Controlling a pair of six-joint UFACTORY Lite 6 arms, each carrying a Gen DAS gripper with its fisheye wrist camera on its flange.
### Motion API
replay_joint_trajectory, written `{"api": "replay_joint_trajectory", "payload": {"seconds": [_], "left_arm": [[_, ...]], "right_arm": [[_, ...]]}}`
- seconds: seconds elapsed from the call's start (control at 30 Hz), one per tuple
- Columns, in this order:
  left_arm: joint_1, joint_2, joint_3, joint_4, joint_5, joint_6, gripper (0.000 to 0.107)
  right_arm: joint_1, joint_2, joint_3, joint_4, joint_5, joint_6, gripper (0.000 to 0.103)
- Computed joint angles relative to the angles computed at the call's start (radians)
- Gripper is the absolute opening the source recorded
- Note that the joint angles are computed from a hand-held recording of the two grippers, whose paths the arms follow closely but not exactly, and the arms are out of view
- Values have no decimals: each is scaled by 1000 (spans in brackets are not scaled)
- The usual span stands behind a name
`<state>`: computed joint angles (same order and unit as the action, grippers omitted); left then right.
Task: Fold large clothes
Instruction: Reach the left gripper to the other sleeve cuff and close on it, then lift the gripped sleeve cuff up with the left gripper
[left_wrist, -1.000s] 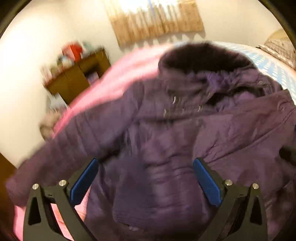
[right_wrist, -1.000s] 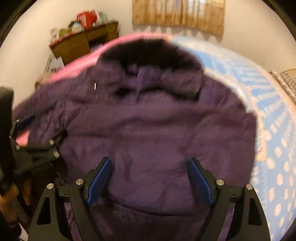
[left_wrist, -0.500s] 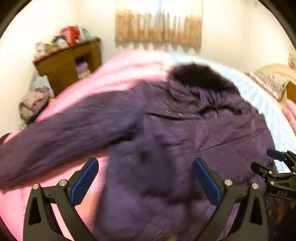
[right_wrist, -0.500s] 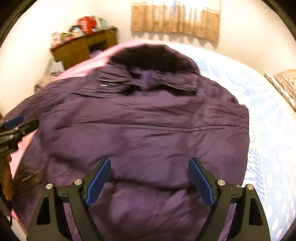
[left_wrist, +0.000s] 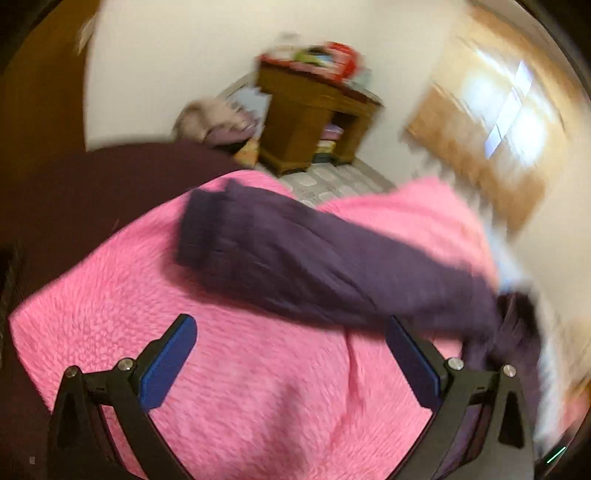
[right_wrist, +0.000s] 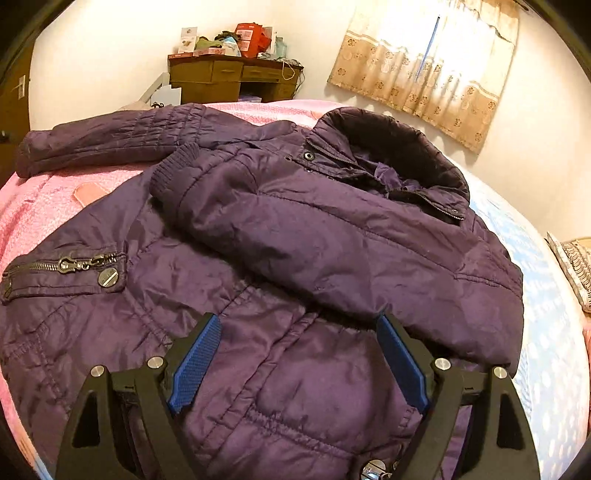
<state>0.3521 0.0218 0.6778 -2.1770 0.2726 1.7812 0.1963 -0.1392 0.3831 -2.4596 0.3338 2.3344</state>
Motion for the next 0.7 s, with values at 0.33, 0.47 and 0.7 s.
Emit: {"api": "replay_joint_trajectory", "payload": {"seconds": [0.33, 0.47, 0.7], "left_arm": [[239, 338, 139, 137, 444, -282, 103], [231, 446, 219, 133, 501, -315, 103], [231, 567, 388, 146, 431, -393, 102]], "right_arm": [[230, 49, -20, 383, 260, -273, 91], [216, 49, -21, 360, 258, -265, 91], [233, 58, -26, 366, 297, -265, 91]]}}
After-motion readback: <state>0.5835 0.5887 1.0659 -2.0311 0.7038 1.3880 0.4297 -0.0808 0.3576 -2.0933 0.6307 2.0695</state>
